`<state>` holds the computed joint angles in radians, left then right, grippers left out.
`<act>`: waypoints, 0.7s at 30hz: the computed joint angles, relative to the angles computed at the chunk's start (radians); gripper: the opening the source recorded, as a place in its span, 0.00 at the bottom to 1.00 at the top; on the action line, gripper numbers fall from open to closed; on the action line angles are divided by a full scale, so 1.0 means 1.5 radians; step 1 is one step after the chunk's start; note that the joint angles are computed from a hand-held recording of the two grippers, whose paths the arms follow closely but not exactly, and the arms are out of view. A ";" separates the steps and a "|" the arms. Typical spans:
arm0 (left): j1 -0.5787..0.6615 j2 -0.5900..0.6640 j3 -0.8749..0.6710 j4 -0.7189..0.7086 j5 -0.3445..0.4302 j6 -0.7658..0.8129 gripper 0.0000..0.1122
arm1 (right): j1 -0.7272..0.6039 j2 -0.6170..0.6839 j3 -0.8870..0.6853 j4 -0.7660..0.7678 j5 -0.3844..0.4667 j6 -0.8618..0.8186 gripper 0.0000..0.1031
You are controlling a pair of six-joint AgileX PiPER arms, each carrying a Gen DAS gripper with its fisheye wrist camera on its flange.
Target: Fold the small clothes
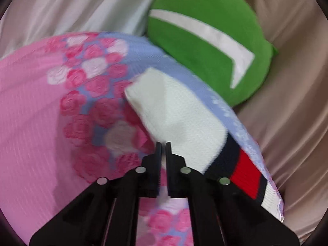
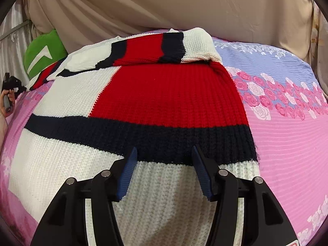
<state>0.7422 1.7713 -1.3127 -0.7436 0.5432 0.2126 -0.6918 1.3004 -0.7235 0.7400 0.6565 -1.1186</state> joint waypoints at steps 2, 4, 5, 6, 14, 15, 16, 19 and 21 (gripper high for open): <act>-0.049 -0.047 0.018 0.058 -0.035 -0.045 0.00 | -0.006 0.003 -0.003 0.008 0.009 -0.006 0.54; -0.117 -0.100 0.026 0.159 -0.060 -0.133 0.00 | -0.014 0.007 -0.007 0.016 0.020 -0.013 0.55; -0.158 -0.124 0.025 0.226 -0.066 -0.197 0.00 | -0.016 0.008 -0.009 0.019 0.024 -0.015 0.55; -0.203 -0.144 0.022 0.293 -0.068 -0.257 0.00 | -0.019 0.009 -0.010 0.022 0.029 -0.017 0.55; -0.693 -0.145 -0.122 0.799 0.030 -0.656 0.00 | -0.035 0.013 -0.013 0.043 0.049 -0.033 0.56; -0.756 -0.109 -0.156 0.834 0.048 -0.689 0.00 | -0.036 0.013 -0.013 0.044 0.051 -0.034 0.57; -0.793 -0.079 -0.183 0.842 0.061 -0.698 0.00 | -0.038 0.014 -0.014 0.045 0.055 -0.037 0.58; -0.882 0.039 -0.277 0.820 0.096 -0.684 0.00 | -0.044 0.017 -0.016 0.051 0.064 -0.043 0.60; -0.920 0.104 -0.318 0.798 0.112 -0.677 0.03 | -0.050 0.020 -0.019 0.055 0.073 -0.045 0.60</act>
<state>-0.6379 1.9269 -1.7901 0.4535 0.7114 -0.8030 -0.7661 1.3308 -0.7525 0.8221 0.7665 -1.1867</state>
